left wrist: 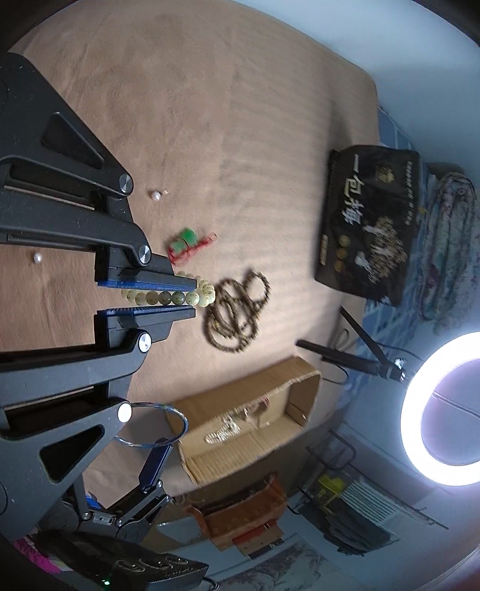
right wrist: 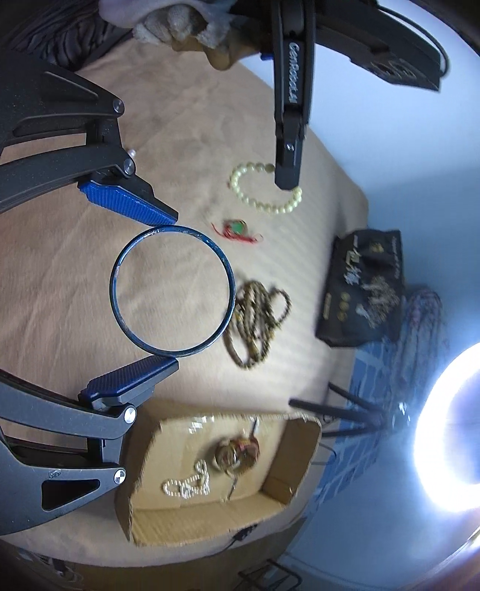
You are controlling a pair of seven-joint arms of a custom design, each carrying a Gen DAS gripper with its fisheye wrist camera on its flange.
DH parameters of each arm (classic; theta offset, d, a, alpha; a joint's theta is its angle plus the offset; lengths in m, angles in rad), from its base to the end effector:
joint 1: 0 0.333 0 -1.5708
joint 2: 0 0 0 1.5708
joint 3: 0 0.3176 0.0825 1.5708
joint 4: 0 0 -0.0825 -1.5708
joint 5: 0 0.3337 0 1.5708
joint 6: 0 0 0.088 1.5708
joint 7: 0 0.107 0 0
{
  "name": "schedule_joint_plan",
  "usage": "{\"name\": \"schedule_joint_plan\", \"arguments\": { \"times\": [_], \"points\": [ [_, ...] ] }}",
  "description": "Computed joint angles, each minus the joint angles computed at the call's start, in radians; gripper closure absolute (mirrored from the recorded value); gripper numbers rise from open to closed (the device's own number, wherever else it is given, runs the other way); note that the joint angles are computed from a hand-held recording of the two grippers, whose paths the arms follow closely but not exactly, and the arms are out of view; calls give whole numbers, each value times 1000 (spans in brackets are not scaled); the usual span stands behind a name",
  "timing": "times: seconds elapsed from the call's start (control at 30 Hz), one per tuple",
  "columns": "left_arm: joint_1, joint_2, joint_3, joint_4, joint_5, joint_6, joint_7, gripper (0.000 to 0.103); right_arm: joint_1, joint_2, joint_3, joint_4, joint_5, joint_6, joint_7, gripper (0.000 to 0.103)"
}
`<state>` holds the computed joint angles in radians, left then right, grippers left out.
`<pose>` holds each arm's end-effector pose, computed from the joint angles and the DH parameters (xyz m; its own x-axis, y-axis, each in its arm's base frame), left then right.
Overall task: Organize jewelry
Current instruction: 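Carry bracelet and bangle into the cardboard box and release both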
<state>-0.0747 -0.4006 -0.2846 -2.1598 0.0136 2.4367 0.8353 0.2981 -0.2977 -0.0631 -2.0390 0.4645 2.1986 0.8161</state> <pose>0.3997 -0.1762 0.6398 0.2358 -0.9181 0.3187 -0.7547 -0.3796 -0.5351 0.4404 0.1171 0.6320 0.7321 -0.6769 -0.0768 -0.5821 -0.5630 -0.5867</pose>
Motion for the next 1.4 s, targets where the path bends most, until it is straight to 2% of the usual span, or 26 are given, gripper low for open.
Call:
{"name": "schedule_joint_plan", "arguments": {
  "times": [0.33,0.67,0.9,1.4],
  "points": [
    [-19,104,-29,120,46,44,-27,98,-63,93,-21,141,-1,-2,35,32],
    [-85,257,-31,270,137,72,-83,98,-153,225,-9,294,-11,5,94,32],
    [-156,375,-7,386,190,66,-109,98,-211,340,18,412,-21,1,122,32],
    [-268,544,62,540,185,56,-95,98,-295,542,89,627,-27,-37,182,31]
  ]
}}
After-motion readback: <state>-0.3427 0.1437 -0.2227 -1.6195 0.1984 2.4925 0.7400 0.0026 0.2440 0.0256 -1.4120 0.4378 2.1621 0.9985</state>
